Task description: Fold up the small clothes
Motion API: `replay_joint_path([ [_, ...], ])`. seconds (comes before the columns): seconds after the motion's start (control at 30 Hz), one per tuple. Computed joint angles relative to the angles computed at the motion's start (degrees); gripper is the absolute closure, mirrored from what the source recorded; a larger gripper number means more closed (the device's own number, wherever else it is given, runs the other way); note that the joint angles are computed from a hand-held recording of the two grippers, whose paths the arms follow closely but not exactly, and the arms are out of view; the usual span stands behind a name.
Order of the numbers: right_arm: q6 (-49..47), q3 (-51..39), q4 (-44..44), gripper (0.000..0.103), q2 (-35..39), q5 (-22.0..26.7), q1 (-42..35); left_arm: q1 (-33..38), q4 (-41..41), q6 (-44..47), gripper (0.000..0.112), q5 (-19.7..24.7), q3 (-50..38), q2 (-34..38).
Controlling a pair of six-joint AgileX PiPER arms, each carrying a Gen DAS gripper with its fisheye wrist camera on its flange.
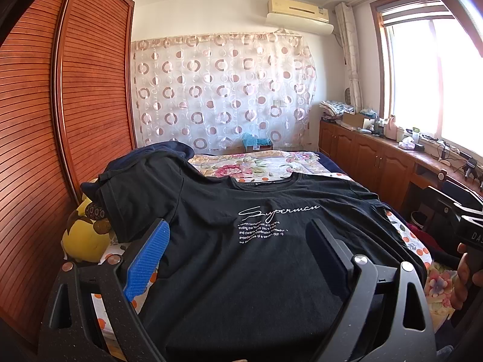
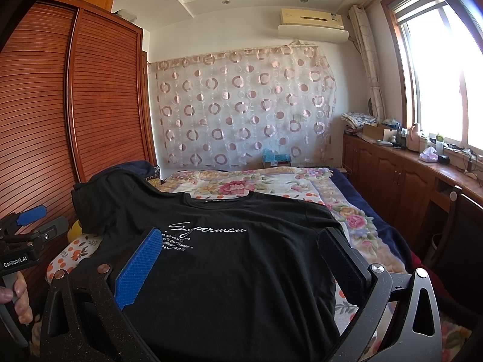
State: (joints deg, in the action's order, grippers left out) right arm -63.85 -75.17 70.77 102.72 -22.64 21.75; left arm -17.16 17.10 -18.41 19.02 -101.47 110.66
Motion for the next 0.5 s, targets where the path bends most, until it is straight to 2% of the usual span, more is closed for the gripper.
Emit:
replay_joint_path([
  [0.5,0.0,-0.1,0.0,0.000,0.0,-0.2,0.2,0.2,-0.1,0.4,0.020,-0.1,-0.1,-0.1],
])
